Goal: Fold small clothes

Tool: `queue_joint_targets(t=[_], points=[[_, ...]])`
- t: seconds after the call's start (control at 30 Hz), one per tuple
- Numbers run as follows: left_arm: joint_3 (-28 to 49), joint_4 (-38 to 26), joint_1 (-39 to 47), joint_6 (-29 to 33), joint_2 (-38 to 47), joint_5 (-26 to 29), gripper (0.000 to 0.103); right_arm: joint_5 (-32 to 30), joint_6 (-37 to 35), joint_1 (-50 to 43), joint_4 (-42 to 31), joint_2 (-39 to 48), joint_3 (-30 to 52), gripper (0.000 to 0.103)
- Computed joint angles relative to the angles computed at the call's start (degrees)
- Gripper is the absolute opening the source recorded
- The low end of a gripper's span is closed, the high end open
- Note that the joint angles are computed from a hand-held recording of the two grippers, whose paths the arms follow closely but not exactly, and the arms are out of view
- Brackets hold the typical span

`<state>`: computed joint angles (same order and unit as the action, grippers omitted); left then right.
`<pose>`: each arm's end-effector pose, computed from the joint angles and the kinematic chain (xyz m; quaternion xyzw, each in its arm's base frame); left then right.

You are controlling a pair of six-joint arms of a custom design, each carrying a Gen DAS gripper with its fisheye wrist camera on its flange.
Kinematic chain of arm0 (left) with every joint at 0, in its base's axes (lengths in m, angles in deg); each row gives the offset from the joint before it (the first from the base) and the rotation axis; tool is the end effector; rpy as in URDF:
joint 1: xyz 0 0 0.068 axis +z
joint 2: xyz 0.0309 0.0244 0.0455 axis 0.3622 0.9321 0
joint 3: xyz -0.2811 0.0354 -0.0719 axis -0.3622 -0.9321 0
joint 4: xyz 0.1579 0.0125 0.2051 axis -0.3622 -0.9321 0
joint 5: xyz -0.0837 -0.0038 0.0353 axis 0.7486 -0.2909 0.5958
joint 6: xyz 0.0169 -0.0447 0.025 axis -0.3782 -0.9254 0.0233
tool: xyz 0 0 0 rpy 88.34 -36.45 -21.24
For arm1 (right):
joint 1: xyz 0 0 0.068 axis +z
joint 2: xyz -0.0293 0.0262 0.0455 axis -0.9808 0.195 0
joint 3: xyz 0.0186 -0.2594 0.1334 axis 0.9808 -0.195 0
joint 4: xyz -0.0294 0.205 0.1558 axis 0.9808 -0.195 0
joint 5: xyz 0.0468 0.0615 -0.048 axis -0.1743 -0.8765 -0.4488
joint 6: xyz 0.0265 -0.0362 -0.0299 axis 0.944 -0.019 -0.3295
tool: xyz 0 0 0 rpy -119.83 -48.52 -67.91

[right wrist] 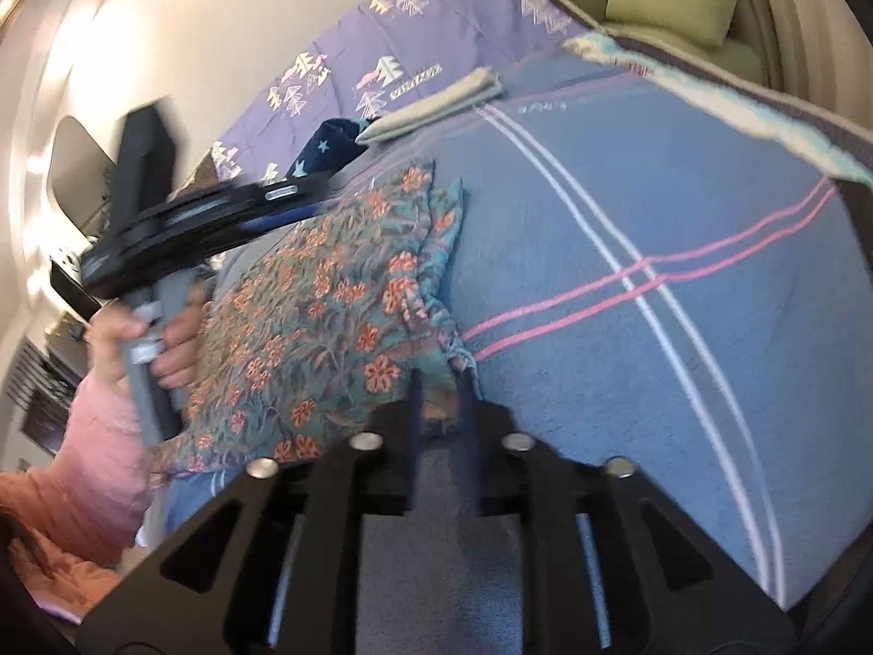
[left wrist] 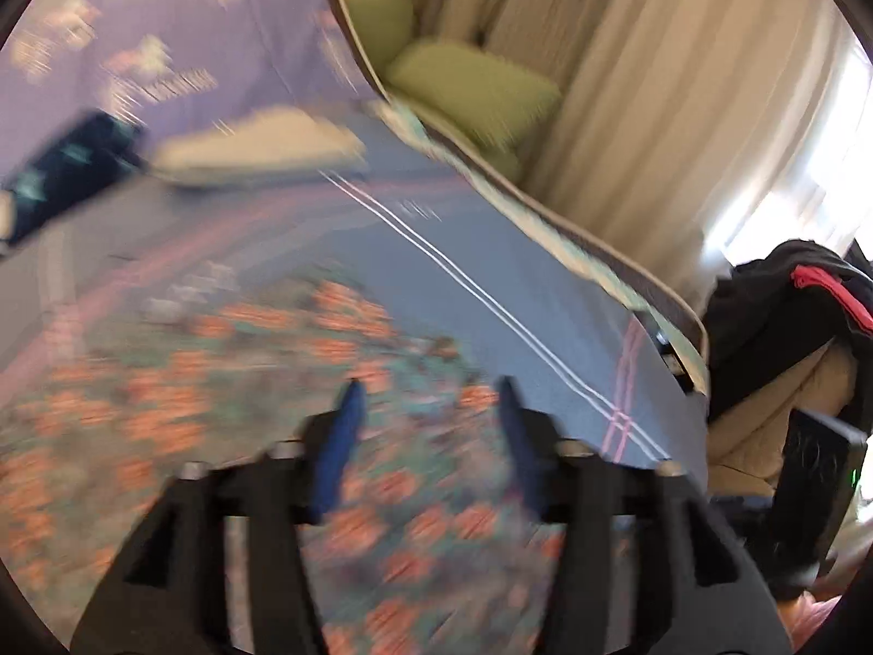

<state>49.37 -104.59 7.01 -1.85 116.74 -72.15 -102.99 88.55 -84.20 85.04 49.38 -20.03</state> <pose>0.3849 -0.1077 0.2615 0.1509 0.9050 -0.1819 0.3537 0.2428 -0.0029 0.1862 -0.0051 0.8968 0.2842 0.3390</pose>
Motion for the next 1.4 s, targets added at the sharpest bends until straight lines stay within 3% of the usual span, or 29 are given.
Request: queue_joint_targets(t=[0.13,0.23,0.33,0.53,0.63,0.77,0.9,1.1,1.17,1.3,1.4], points=[[-13.21,4.02,6.22,1.81,-12.11,-3.22,0.063,2.24,0.80,3.35,0.08,-1.49,0.81,0.021],[-21.03,5.05,14.35,1.70,-18.66,-3.58,0.075,6.89,0.65,9.67,0.61,-2.53,1.39,0.028],[-26.35,5.71,25.76,0.82,-23.38,0.27,0.075,12.66,-0.64,19.55,0.73,-3.58,2.00,0.033],[-30.82,8.20,50.07,0.74,-27.21,15.35,0.075,25.56,-5.66,39.39,-0.09,0.39,6.87,0.042],[-30.69,6.69,58.72,3.17,-25.22,22.28,0.075,32.08,-9.17,48.31,-0.14,4.53,10.81,0.046],[-30.41,2.89,64.38,10.13,-20.64,28.80,0.075,35.43,-15.20,58.28,0.03,10.66,16.80,0.057],[-28.59,0.70,65.18,12.90,-13.53,34.24,0.075,37.86,-19.23,64.82,-2.45,19.14,24.56,0.059],[-18.76,-4.64,63.72,12.93,-0.28,41.54,0.074,43.65,-21.98,70.69,-3.65,26.75,30.63,0.060],[-13.95,-7.76,62.57,12.39,4.27,42.24,0.069,45.57,-22.23,71.92,-3.70,29.00,32.26,0.060],[-8.39,-12.31,62.57,12.45,9.07,43.23,0.044,47.56,-21.14,73.16,-2.97,31.61,34.41,0.061],[-7.82,-14.29,63.85,14.65,9.77,45.02,0.044,47.68,-20.80,72.97,-3.67,33.20,36.52,0.062]])
